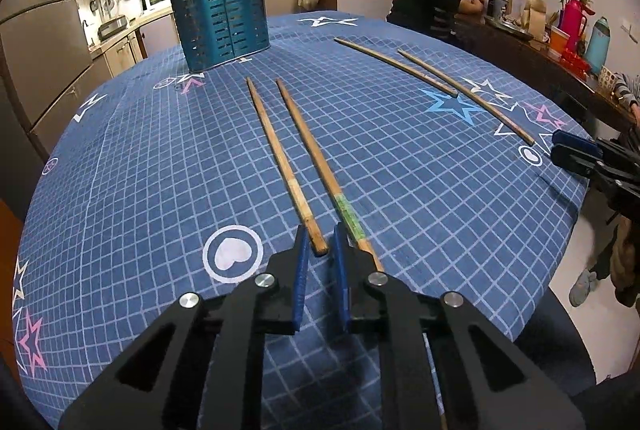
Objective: Organize utensils
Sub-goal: 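Close the left tool on a bamboo chopstick while the right tool grasps another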
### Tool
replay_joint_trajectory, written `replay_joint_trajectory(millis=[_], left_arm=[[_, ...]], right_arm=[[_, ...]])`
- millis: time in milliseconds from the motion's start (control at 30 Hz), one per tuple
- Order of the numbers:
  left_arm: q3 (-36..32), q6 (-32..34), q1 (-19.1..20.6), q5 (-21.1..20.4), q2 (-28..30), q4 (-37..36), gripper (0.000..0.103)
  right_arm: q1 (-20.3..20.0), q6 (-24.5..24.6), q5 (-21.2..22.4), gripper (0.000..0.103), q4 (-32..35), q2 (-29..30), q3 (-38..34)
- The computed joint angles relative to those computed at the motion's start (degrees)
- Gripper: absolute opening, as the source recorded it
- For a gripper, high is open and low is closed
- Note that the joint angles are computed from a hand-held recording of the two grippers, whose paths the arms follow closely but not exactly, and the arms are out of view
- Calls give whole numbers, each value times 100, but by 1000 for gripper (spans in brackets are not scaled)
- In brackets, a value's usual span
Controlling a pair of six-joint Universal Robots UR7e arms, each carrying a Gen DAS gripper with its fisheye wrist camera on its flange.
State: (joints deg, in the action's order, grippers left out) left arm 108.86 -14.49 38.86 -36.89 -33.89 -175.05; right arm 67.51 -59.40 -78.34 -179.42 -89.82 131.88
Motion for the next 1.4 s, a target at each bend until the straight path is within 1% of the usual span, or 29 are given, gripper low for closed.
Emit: replay_joint_trajectory(millis=[100, 133, 233, 333, 433, 500, 633, 767, 967, 1133, 1300, 1400], left_arm=[[-4, 40, 20, -9, 7, -74, 11], [-4, 52, 22, -7, 13, -97, 11], [-16, 86, 35, -5, 29, -152, 11], [-15, 108, 27, 32, 65, -242, 11], [-8, 116, 15, 85, 96, -317, 11], [5, 114, 3, 125, 121, -381, 10], [42, 90, -17, 161, 150, -493, 10], [49, 71, -31, 188, 171, -533, 10], [68, 48, -47, 197, 184, -585, 10], [80, 44, -47, 191, 174, -595, 10], [113, -6, -47, 205, 172, -702, 7], [151, -6, -80, 304, 171, -690, 7]], right_arm=[[29, -35, -30, 33, -381, 177, 11], [62, -19, -107, 29, -485, 278, -22], [111, 36, -277, 29, -583, 476, -115], [100, -31, -250, 29, -921, 609, -65], [38, -81, -184, 21, -1220, 666, 9], [21, -68, -179, 16, -1293, 682, 13], [43, -114, -206, 12, -1378, 712, 27], [67, -126, -257, 12, -1471, 744, 39], [170, 39, -400, 12, -1636, 850, 28], [171, -21, -388, 12, -1665, 896, 4], [93, -12, -251, 9, -1662, 818, 78], [-35, -107, 18, 8, -1749, 682, 199]])
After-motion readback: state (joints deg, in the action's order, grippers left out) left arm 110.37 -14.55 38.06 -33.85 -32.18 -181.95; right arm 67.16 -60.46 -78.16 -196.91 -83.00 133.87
